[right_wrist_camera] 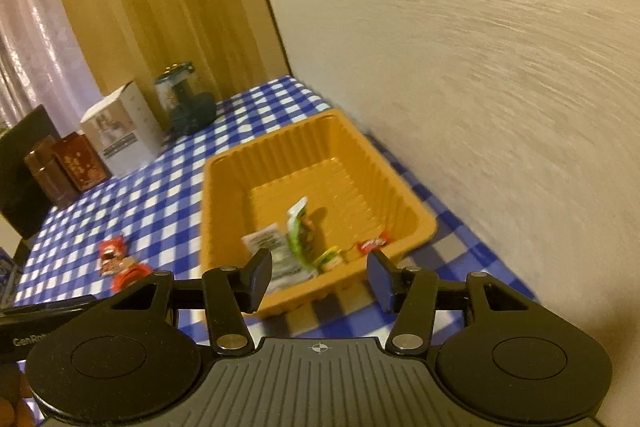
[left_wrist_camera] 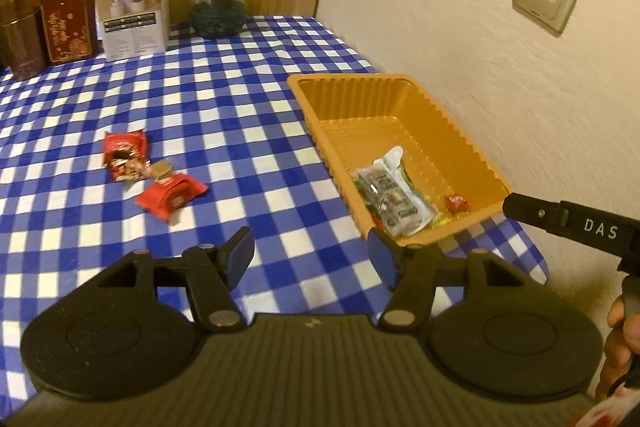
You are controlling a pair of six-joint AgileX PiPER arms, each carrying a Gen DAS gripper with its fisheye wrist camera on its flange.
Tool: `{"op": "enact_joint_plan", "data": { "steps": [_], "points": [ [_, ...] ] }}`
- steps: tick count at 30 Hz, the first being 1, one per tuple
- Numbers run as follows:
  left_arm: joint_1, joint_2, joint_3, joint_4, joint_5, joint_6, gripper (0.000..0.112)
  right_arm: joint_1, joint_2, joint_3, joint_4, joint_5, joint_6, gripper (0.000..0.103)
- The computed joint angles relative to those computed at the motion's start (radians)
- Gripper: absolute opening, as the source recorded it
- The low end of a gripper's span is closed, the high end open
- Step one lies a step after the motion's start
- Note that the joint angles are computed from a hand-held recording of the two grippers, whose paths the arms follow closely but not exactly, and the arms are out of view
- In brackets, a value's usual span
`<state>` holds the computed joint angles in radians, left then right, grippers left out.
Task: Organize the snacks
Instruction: 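Move both open tools back over the remaining red snacks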
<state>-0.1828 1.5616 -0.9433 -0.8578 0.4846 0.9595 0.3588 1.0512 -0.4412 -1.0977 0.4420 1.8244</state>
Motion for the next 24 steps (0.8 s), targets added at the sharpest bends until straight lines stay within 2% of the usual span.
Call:
{"op": "enact_joint_plan", "data": {
  "steps": [7, 13, 19, 24],
  "points": [
    [0.132, -0.110, 0.086, -0.037, 0.081, 0.102, 0.062, 0.270, -0.033, -0.025, 0.034, 0.214, 0.099, 0.054],
    [0.261, -0.167, 0.110, -0.058, 0.163, 0.178, 0.062, 0.454, -0.017, -0.068, 0.040, 0.351, 0.163, 0.054],
    [0.392, -0.184, 0.096, -0.069, 0.235, 0.244, 0.063, 0.556, 0.047, -0.124, 0.030, 0.395, 0.200, 0.054],
    [0.479, -0.167, 0.069, -0.072, 0.273, 0.266, 0.063, 0.584, 0.099, -0.172, 0.024, 0.391, 0.190, 0.055]
  ]
}}
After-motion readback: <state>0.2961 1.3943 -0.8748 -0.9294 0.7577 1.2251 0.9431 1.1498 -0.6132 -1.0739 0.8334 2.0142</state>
